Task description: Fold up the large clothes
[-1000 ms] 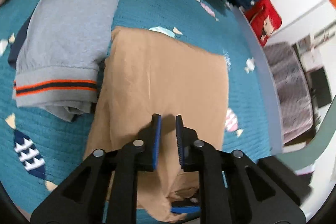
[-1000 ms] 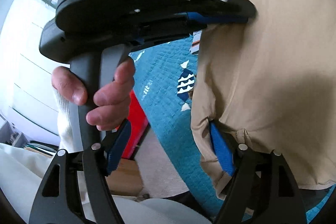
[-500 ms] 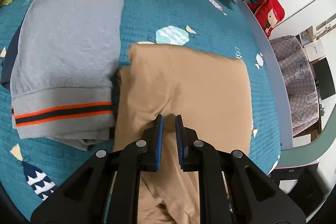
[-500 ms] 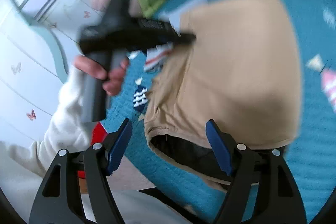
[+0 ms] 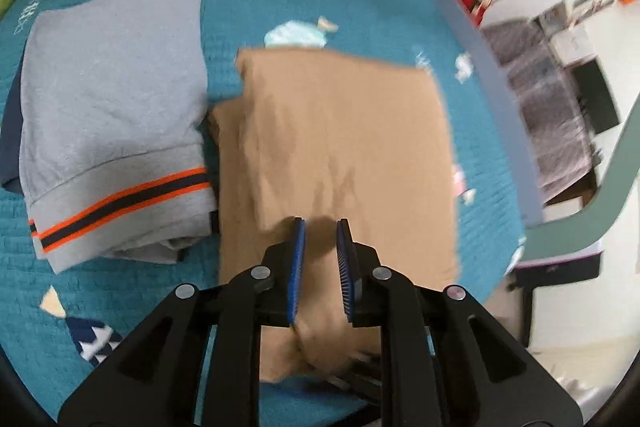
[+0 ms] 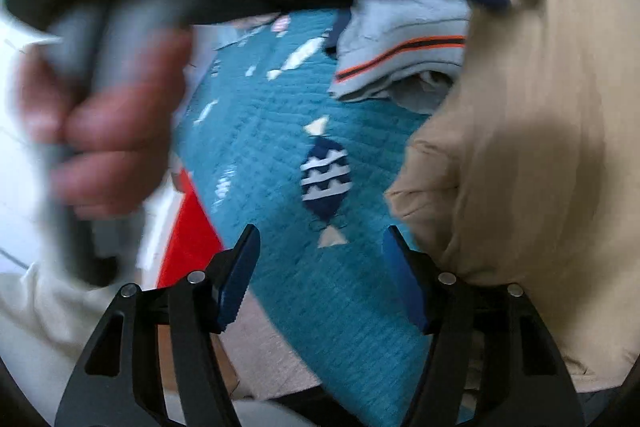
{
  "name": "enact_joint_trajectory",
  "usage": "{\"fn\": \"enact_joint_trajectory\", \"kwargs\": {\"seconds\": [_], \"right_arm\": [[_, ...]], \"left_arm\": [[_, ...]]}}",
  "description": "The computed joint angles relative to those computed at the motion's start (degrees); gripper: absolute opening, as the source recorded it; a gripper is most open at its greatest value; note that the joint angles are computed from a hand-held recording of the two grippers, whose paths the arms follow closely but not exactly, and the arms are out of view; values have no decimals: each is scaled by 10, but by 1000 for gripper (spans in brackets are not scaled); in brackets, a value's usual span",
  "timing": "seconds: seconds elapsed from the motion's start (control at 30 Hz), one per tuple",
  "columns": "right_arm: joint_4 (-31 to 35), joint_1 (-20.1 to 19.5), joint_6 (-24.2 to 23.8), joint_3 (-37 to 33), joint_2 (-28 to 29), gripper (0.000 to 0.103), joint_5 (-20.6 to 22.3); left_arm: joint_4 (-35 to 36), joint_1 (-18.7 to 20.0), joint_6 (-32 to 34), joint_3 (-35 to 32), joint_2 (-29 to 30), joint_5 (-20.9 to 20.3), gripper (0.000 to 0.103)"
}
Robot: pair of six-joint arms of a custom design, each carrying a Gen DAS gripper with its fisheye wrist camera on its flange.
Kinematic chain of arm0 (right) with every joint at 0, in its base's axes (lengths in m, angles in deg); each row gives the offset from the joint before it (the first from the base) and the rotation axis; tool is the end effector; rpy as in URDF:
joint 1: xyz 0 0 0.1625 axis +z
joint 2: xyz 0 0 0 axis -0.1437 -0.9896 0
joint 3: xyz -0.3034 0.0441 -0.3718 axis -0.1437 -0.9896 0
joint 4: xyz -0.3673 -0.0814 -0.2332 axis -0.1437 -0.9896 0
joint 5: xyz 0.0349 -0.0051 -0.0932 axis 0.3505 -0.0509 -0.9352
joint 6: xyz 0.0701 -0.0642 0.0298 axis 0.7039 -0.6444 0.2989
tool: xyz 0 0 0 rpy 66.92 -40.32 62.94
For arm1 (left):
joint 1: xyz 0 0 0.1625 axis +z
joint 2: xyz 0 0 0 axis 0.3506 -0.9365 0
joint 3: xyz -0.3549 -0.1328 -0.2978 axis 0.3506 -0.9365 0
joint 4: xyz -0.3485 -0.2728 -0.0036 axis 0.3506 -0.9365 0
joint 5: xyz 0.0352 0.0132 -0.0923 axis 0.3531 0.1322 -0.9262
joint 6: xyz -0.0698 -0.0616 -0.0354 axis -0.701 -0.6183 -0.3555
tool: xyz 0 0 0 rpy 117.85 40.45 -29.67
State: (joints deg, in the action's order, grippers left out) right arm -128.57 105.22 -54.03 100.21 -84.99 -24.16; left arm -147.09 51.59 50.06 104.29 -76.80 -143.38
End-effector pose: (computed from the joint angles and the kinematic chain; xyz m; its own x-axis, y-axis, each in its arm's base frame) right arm 0.2410 -0.7558 0.0242 -0.8577 -0.5012 -0.1151 -0.4923 0.8649 -0.0978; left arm -0.1095 -0.8687 0.1840 -0.9293 0.2303 -0.2887 0.2784 0.9505 -0.1379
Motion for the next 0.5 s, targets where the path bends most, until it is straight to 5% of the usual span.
{"fn": "enact_joint_trajectory", "kwargs": {"seconds": [0.17, 0.23, 0.33, 0.43, 0.5], "right_arm": [[-140, 5, 25, 66, -67, 61, -49], [-241, 10, 63, 75, -78, 61, -116], [-382, 23, 16, 40, -38, 33, -282], [-344, -2, 38, -8, 5, 6, -329], [-370, -9, -3, -23, 33, 6, -362]], "left_arm": [[-19, 17, -33, -7, 17, 8, 11], [-58, 9, -32, 14, 14, 69, 11], [-67, 11, -64, 23, 7, 68, 12], [-116, -1, -63, 55, -10, 87, 13], [-174, -13, -68, 87, -24, 116, 13]]}}
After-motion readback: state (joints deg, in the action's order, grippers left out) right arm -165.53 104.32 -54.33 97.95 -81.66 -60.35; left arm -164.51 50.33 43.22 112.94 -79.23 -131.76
